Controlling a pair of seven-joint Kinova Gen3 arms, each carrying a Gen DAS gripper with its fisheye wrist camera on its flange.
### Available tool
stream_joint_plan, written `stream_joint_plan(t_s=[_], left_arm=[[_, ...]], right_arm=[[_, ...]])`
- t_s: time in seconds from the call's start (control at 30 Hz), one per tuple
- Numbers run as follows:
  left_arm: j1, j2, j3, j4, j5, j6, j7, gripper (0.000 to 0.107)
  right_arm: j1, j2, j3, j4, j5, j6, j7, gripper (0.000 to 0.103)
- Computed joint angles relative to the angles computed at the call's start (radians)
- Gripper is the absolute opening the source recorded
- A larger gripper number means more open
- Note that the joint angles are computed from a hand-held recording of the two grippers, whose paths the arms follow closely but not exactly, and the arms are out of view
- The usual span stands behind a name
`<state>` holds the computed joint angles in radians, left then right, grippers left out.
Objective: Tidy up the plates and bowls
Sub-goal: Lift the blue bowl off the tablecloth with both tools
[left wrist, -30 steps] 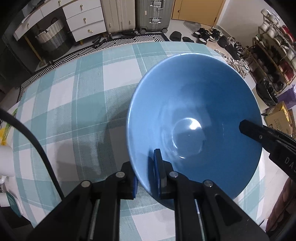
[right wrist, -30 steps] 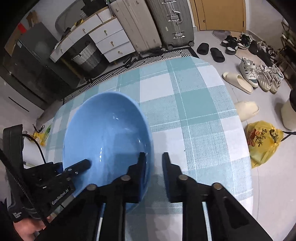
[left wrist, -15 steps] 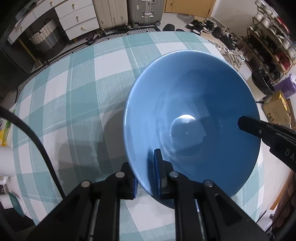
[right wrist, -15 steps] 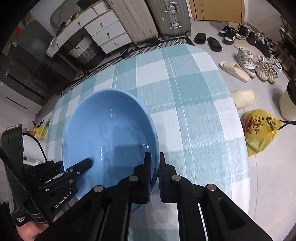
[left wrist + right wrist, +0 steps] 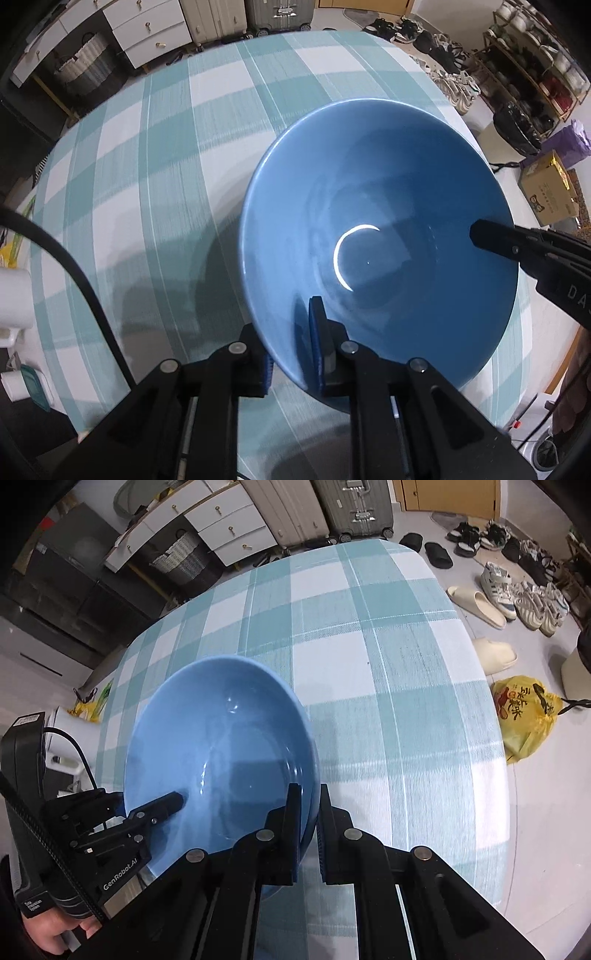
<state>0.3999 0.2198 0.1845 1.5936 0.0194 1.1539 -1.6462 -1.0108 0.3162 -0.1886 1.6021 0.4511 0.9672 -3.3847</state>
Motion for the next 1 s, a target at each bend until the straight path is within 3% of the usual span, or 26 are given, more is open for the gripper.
stream_joint_plan(t_s=[0.37, 0.63, 1.0], left_arm=[[-0.005, -0.079, 0.006, 0.087, -0.003, 0.003, 0.005, 0.015], [0.0, -0.08, 0.01, 0.111, -0.026, -0.027, 0.016, 0.017], [-0.025, -0.069, 0.008, 0.109, 0.034, -0.031, -0.039, 0.016]], right_arm=[[-0.035, -0.003, -0.016, 0.008, -0.015, -0.015, -0.051, 0.007], [-0.04, 0.014, -0.012, -0.022, -0.005, 0.015, -0.019, 0.007], [-0.044, 0.006, -0.002, -0.006, 0.004, 0.008, -0.035, 0.007]])
